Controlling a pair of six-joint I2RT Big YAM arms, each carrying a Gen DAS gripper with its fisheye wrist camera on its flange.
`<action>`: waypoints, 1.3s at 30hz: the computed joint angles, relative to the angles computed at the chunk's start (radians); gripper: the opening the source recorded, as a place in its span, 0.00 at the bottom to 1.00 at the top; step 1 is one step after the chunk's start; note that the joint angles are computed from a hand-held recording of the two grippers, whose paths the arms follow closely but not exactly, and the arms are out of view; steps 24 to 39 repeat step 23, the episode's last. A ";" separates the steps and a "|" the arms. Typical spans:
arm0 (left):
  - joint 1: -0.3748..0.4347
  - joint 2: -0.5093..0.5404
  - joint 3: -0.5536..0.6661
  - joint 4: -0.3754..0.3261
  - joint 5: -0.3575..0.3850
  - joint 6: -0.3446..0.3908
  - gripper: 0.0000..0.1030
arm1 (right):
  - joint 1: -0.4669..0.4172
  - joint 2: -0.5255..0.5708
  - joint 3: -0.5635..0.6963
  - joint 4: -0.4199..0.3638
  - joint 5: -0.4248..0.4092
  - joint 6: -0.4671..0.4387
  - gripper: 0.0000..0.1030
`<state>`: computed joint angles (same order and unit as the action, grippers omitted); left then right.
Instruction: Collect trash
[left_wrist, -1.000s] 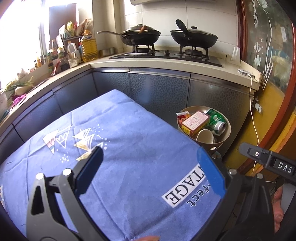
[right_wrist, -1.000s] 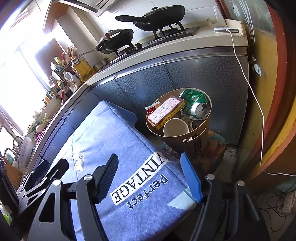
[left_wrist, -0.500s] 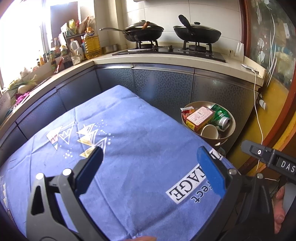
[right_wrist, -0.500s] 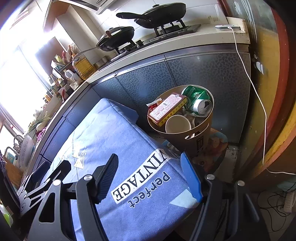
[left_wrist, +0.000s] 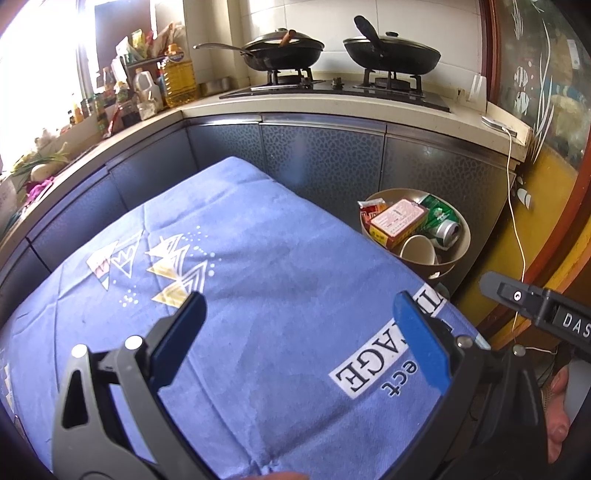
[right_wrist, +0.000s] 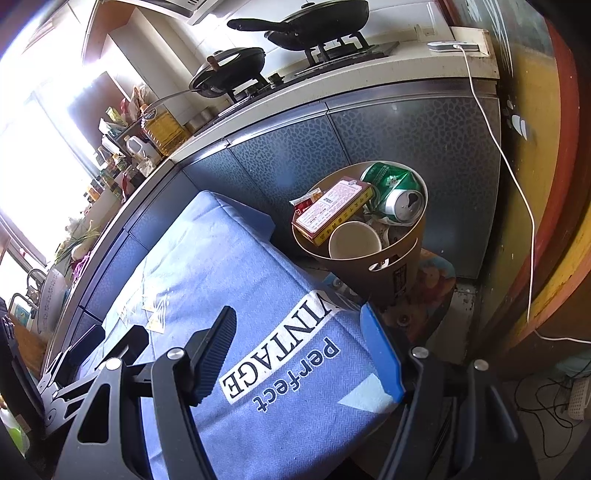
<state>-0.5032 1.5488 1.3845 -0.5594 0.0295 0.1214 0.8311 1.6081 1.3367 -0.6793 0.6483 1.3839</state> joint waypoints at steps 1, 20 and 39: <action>0.000 0.002 0.001 -0.001 0.000 -0.001 0.94 | -0.001 0.001 0.000 0.001 -0.001 0.000 0.66; 0.006 0.019 0.014 -0.036 0.035 -0.004 0.94 | -0.001 0.006 0.001 0.002 -0.004 0.003 0.66; 0.007 0.020 0.016 -0.039 0.034 -0.010 0.94 | 0.000 0.008 0.002 0.002 -0.002 0.004 0.66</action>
